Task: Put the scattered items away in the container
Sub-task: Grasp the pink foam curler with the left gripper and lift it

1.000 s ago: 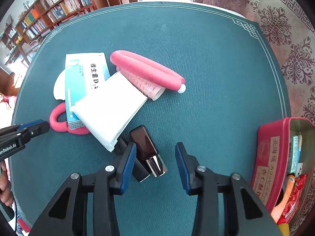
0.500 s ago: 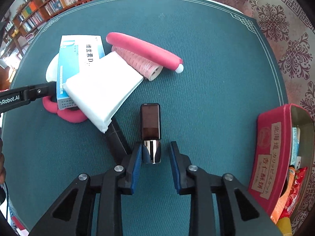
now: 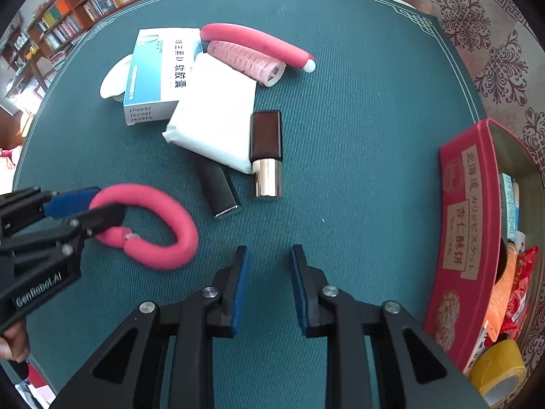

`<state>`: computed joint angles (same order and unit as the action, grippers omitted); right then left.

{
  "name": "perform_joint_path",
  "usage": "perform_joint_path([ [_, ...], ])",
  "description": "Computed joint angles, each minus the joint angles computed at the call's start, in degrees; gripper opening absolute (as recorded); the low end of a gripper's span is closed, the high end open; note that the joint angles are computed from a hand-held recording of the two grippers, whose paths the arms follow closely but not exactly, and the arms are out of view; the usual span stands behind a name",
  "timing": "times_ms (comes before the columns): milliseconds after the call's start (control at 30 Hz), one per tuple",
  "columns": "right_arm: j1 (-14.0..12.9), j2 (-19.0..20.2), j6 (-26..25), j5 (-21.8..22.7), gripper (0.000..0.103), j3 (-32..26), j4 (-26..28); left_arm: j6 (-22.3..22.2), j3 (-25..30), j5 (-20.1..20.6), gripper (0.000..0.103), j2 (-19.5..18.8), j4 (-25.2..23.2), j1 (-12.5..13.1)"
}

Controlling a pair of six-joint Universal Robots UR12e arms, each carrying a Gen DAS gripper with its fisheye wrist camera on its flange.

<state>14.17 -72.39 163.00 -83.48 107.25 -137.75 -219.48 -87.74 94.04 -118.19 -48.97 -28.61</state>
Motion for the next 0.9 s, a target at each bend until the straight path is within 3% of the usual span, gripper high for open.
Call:
perform_joint_path([
  [200,-0.85,-2.02,-0.35,1.21,0.024,2.22,1.14,-1.3,-0.85,-1.76,0.033,0.86,-0.69,-1.18],
  [267,-1.17,-2.77,-0.29,1.58,0.019,2.94,1.5,-2.1,-1.1,-2.96,0.033,1.16,-0.77,-0.97],
  [333,-1.63,-3.61,-0.57,2.63,0.014,3.66,2.0,-3.03,-1.14,-3.23,0.024,1.37,-0.77,-0.84],
  [433,-2.19,-4.95,-1.34,3.99,0.01,4.78,2.35,-3.87,-0.65,-3.15,0.022,1.51,-1.4,-0.88],
  [533,-2.7,-6.09,-1.92,5.1,0.01,5.61,2.42,-2.62,-4.45,-2.63,0.022,4.61,-0.46,-1.17],
  [600,-2.95,-6.46,-1.96,5.16,0.01,5.93,2.37,-2.06,-4.26,-2.55,0.022,4.61,-0.91,-1.48],
  [667,-3.2,-6.59,-1.91,5.17,0.01,6.05,2.64,-1.79,-2.57,-3.4,0.034,3.2,-1.81,-1.36],
  [733,-3.46,-6.78,-2.12,5.44,0.01,6.21,2.76,-3.21,-1.37,-4.98,0.069,1.87,-1.3,-1.67],
  [833,-3.73,-7.17,-3.11,6.05,0.01,6.46,3.02,-4.33,-2.76,-5.1,0.071,2.37,2.57,-1.88],
  [900,-3.78,-7.36,-3.84,6.14,0.01,6.57,3.41,-1.65,-2.14,-2.87,0.071,2.07,2.77,-2.47],
])
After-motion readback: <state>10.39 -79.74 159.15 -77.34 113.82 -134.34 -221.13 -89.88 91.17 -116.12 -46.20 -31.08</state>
